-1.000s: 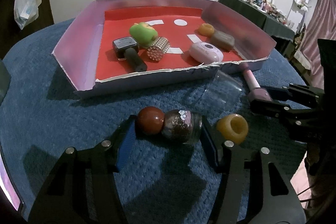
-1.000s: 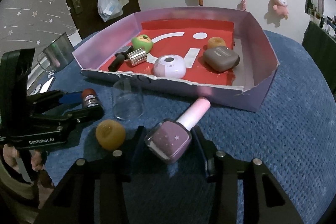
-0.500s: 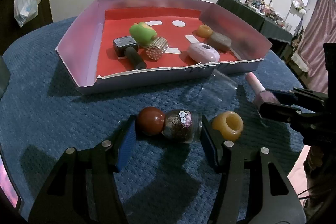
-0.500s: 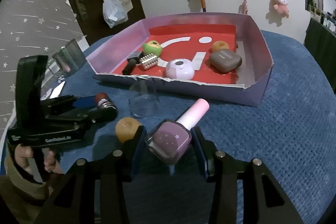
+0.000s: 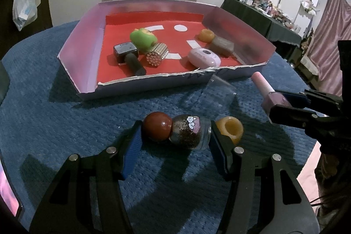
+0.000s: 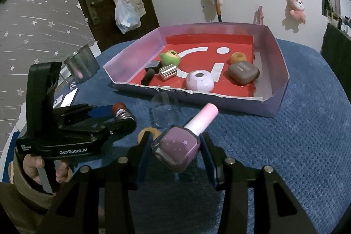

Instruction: Organize rigid objects

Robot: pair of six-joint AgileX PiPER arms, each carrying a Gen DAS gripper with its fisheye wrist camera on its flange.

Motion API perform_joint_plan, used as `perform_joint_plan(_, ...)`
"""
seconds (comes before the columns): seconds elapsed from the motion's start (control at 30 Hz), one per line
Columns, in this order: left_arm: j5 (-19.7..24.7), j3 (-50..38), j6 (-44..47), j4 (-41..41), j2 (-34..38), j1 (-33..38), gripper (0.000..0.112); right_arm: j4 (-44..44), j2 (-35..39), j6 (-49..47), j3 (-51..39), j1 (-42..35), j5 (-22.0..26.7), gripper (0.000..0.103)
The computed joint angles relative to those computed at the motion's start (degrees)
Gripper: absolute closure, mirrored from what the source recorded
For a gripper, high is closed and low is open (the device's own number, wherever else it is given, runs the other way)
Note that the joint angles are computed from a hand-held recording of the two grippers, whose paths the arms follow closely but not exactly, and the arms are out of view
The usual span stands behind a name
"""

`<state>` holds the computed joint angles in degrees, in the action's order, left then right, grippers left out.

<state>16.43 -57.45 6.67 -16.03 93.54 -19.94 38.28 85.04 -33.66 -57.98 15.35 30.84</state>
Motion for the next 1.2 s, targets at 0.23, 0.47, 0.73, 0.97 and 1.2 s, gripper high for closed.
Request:
perform_joint_plan(0.23, 0.3, 0.2, -1.8, 2.1, -1.8, -0.8, 0.057, 0.6, -1.1, -0.6, -0.1, 0.1, 0.2, 0.056)
perform_joint_plan(0.47, 0.4, -0.2, -3.5, 3.5, -3.0, -1.2, 0.057, 2.0, -1.7, -1.9, -0.6, -0.4, 1.2, 0.056)
perform_joint_plan(0.73, 0.9, -2.4, -5.1, 5.5, -3.0, -1.5, 0.057, 4.5, -2.2, -4.0, -1.6, -1.2, 2.3, 0.056)
perform_joint_plan(0.97, 1.5, -5.5, -6.8, 7.9, -1.7, -1.7, 0.057, 6.4, -1.0, -5.6, -3.9, -2.3, 4.0, 0.056)
perform_joint_plan(1.2, 2.9, -10.5, -5.6, 7.1, 0.9, -1.1, 0.057, 4.5, 0.8, -4.1, -7.6, -2.4, 4.3, 0.056)
